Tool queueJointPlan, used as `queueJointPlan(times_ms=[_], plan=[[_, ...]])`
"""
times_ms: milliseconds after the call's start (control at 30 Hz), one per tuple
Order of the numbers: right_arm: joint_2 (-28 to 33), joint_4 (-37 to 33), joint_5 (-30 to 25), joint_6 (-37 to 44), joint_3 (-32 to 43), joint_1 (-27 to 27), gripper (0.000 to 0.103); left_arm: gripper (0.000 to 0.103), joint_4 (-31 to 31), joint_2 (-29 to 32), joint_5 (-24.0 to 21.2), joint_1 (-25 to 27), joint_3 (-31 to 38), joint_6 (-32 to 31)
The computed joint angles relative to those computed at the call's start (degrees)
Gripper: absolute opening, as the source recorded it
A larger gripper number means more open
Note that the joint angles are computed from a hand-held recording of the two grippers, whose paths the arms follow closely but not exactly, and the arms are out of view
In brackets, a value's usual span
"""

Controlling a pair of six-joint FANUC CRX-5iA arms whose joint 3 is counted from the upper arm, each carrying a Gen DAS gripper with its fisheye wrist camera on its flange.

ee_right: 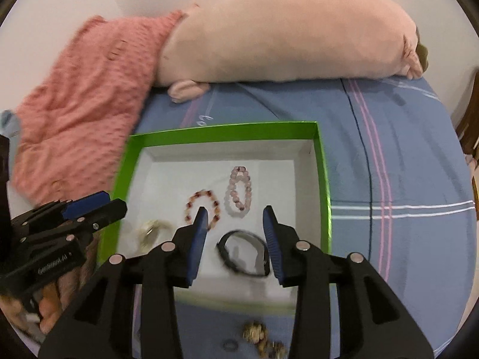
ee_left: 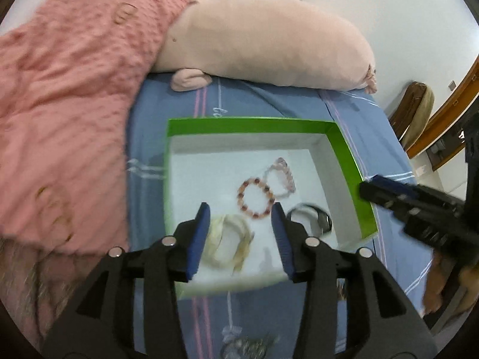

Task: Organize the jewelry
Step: 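Carry both bead bracelets into the green box and open both tools, then grasp the brown bead bracelet with the right tool while the left tool closes on the silver hoop pendant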

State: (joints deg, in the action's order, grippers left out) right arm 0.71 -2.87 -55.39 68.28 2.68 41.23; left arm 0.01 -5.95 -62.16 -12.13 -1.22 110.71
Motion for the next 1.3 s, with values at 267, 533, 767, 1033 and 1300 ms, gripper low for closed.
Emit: queueJointPlan(times_ms=[267, 533, 767, 1033, 1300], plan=[[-11.75, 3.12, -3.51, -3.97, -11.88, 2.53, 0.038, 0.045, -5.91, -6.96, -5.23, -5.11, -6.48, 5.18], [-10.68, 3.8, -6.33, -7.99, -18.84, 6.26, 0.038, 0.042, -5.08, -6.27, -8.48, -7.36, -10.04, 8.73], [-8.94, 3.47, -5.35, -7.92, -19.58, 7.07, 0.038, 0.042, -5.28, -7.92, -9.72, -7.65, -11.59, 9.75], [-6.81, 4.34, -6.01, -5.09, -17.09, 8.0, 0.038, 0.043, -3.74, -9.77, -9.57, -6.04, -14.01, 10.06], [-0.82, 4.75, -8.42, -2.11, -12.9, 8.68, 0.038, 0.048, -2.77, -11.23, -9.97, -4.22, -15.78, 10.11]])
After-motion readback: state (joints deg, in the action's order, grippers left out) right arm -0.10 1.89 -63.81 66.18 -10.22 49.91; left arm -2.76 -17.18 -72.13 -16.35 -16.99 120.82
